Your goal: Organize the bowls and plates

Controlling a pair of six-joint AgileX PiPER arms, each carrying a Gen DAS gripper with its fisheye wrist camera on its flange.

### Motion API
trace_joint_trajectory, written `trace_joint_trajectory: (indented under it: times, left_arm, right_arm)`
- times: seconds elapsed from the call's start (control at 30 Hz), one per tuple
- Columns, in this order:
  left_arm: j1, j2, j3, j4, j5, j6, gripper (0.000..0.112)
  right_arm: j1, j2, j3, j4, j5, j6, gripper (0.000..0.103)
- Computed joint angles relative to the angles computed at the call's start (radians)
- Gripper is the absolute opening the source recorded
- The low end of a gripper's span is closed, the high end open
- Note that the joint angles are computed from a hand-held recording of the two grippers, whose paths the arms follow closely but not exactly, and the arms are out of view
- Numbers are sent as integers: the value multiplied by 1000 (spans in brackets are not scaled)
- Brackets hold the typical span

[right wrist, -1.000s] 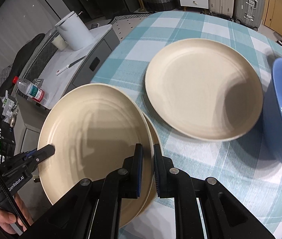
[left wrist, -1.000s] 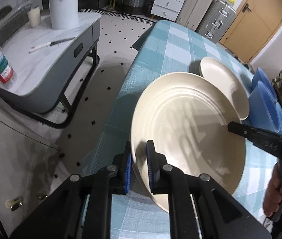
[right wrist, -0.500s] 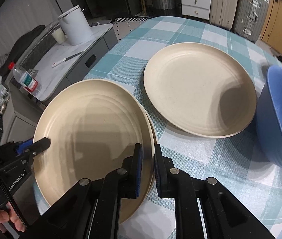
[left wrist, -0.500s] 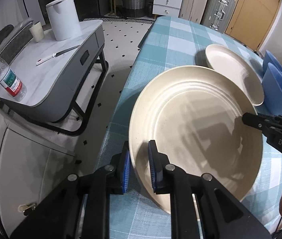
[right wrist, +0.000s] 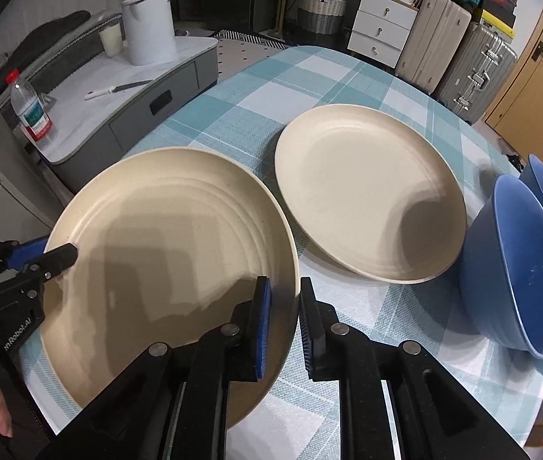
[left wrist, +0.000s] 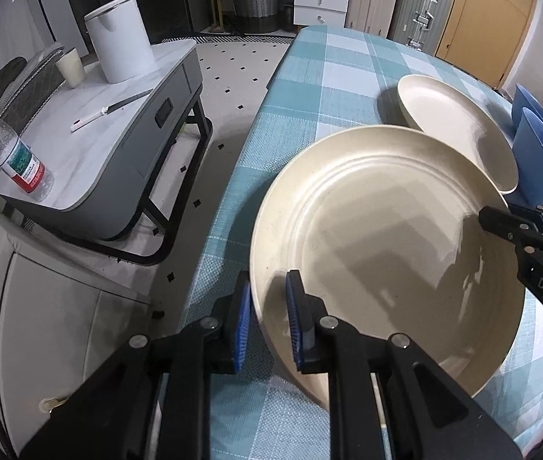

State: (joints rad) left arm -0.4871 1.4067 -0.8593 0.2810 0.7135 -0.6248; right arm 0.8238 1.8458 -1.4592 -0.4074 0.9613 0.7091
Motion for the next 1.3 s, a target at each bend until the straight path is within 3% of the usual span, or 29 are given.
trace_joint_trajectory:
  times: [0.13,0.33,0.43,0.5,0.57,0.87,0.93,1.0,1.13,1.23,1.3]
  left_arm:
    - [-5,-1,-1,12,5,-14,15]
    - [-5,1,-6,4,11,-11,15]
    - [-10,2,-11,19,30,-24,23]
    - [-18,-3,-14,36,53,-50,37]
    - [-18,-24,-5,43,53,-68,44]
    - [-17,-115,6,23,91,-103,46]
    - [-36,-141,7,19,93,-109,48]
    - [-69,-163,6,19,97,-125,52]
    - [-161,-192,-4,56,105,-189,56]
    - [-246,-212,-16,115,109,-266,67]
    - [-326,-220,-25,187,118,-341,75]
  right_arm:
    - [0,34,-18,18,32,-36,15]
    - [-4,20,19,24,-5,-32,17]
    - [-15,1,42,30,-32,-27,17]
    - [-22,-26,73,31,-60,-10,17]
    - [-31,-58,105,38,-94,10,20]
    - [-20,-232,253,-56,-221,175,24]
    - [-19,-282,288,-53,-252,189,32]
    - [-5,-338,328,-81,-265,237,46]
    - [33,-450,409,-151,-259,356,53]
    - [67,-544,474,-192,-242,444,58]
    - [109,-609,511,-258,-206,527,67]
